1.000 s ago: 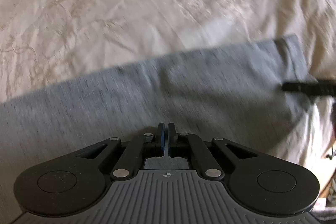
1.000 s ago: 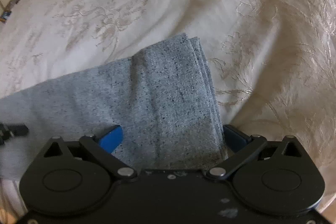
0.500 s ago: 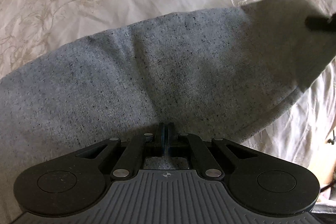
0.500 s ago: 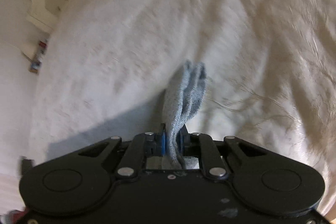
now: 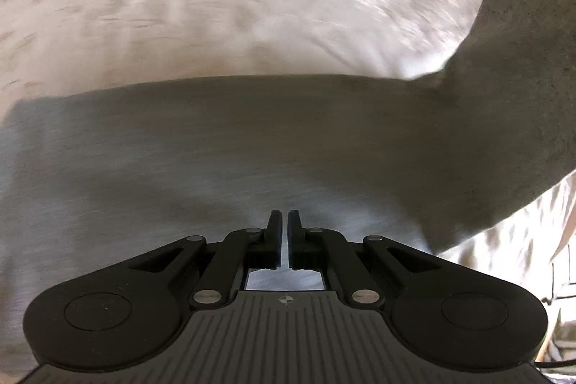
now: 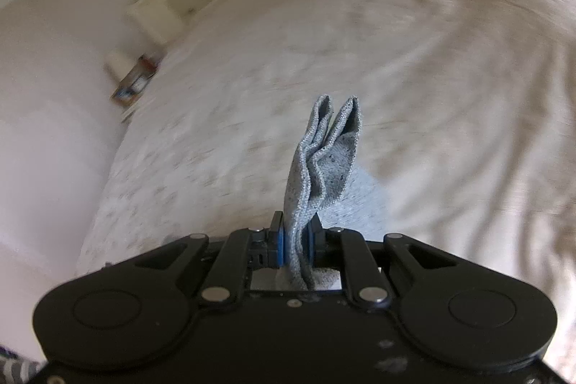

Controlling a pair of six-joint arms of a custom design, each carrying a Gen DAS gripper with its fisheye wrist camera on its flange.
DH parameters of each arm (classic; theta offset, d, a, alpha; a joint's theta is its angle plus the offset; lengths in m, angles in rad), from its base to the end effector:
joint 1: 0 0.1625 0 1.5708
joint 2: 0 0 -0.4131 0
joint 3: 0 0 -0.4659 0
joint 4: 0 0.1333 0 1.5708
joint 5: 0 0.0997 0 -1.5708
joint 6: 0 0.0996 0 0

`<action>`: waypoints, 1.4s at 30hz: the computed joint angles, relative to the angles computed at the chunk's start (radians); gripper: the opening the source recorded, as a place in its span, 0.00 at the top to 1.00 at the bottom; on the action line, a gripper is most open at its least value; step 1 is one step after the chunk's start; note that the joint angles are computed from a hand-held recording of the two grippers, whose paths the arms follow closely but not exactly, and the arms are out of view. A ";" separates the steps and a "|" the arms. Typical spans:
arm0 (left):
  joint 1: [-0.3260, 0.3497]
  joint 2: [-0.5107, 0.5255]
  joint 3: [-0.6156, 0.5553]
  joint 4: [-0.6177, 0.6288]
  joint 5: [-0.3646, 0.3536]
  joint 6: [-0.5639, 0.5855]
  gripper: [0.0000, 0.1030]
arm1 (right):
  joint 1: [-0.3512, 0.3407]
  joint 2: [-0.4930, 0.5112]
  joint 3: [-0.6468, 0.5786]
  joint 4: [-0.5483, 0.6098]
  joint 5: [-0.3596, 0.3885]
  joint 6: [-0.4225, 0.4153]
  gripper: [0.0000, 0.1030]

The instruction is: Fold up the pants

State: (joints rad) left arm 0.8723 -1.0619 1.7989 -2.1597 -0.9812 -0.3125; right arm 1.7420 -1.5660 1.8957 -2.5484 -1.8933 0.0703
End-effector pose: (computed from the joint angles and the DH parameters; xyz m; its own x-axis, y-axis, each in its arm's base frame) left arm -0.2623 -0.6058 0.1135 -0.7510 0.3355 -0.5687 0.4258 0.9044 -0.0287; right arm 0.1989 -0.5535 0.4096 -0.9743 0.0820 0.2097 -0.0676 0.7819 -0.6198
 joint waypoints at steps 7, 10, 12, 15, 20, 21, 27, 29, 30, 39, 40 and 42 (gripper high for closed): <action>0.045 -0.179 0.087 0.018 0.066 0.021 0.97 | 0.141 0.220 -0.035 -0.039 -0.028 0.070 0.86; 0.068 -0.227 0.097 0.043 0.079 0.034 0.97 | 0.181 0.337 -0.049 -0.042 -0.080 0.098 0.86; 0.082 -0.262 0.106 0.060 0.084 0.045 0.97 | 0.206 0.417 -0.074 -0.007 -0.139 0.099 0.84; 0.094 -0.298 0.116 0.057 0.095 0.079 0.97 | 0.225 0.491 -0.094 0.015 -0.163 0.119 0.64; 0.101 -0.339 0.131 0.043 0.100 0.144 0.97 | 0.255 0.501 -0.077 -0.050 -0.135 0.146 0.52; 0.100 -0.348 0.134 0.043 0.096 0.154 0.97 | 0.258 0.499 -0.077 -0.050 -0.148 0.154 0.52; 0.083 -0.334 0.136 -0.030 0.047 0.232 0.97 | 0.263 0.429 -0.022 -0.046 -0.216 0.235 0.52; 0.077 -0.309 0.127 -0.046 0.022 0.249 0.97 | 0.257 0.400 0.002 -0.051 -0.244 0.259 0.53; 0.075 -0.297 0.124 -0.047 0.013 0.253 0.97 | 0.246 0.375 0.018 -0.048 -0.259 0.267 0.57; 0.052 -0.191 0.103 -0.001 -0.021 0.259 0.97 | 0.151 0.274 0.070 -0.007 -0.345 0.338 0.92; 0.052 -0.186 0.102 0.008 -0.010 0.257 0.97 | 0.140 0.275 0.070 -0.016 -0.358 0.329 0.92; 0.054 -0.166 0.099 0.032 0.016 0.237 0.97 | 0.120 0.276 0.071 -0.014 -0.389 0.320 0.92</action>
